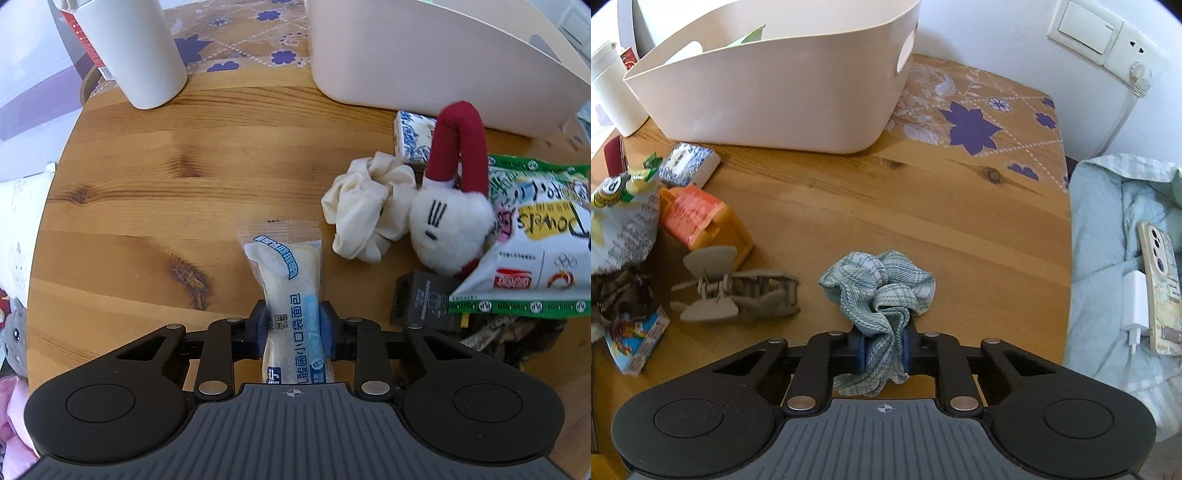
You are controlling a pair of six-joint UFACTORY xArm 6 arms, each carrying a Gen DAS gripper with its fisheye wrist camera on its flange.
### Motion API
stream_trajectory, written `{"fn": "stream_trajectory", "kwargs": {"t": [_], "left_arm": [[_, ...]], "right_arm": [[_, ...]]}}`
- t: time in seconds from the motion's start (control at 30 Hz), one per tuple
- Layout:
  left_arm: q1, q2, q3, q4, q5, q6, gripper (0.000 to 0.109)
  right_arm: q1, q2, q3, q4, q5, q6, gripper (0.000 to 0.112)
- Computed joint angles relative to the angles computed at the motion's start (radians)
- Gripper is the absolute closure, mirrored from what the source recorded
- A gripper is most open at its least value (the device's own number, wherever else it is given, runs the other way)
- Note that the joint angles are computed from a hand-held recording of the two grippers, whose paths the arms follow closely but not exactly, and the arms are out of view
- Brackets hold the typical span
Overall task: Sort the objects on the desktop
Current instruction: 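Lift the bread roll and scrunchie over the beige basket with both tools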
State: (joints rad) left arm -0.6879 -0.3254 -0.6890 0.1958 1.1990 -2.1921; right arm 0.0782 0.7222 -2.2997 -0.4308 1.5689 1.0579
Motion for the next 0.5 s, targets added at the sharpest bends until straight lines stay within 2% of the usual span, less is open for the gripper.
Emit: {"fn": "stream_trajectory", "kwargs": {"t": [0.17, 0.27, 0.5], "left_arm": [[-0.027, 0.007, -0.019, 0.009, 0.02, -0.009, 0.081], [-0.051, 0.018, -0.055, 0.037, 0.085, -0.021, 0.081], [-0.081, -0.009, -0.106, 0.086, 0.214, -0.028, 0.081]], "right_arm": [[0.022, -0.039, 0.045, -0.018, -0.007, 0.036, 0.097], [0.034, -0.053, 0.048, -0.042, -0.003, 0.044, 0.097], [0.064, -0.014, -0.085, -0.128, 0.04, 0.018, 0.097]]}}
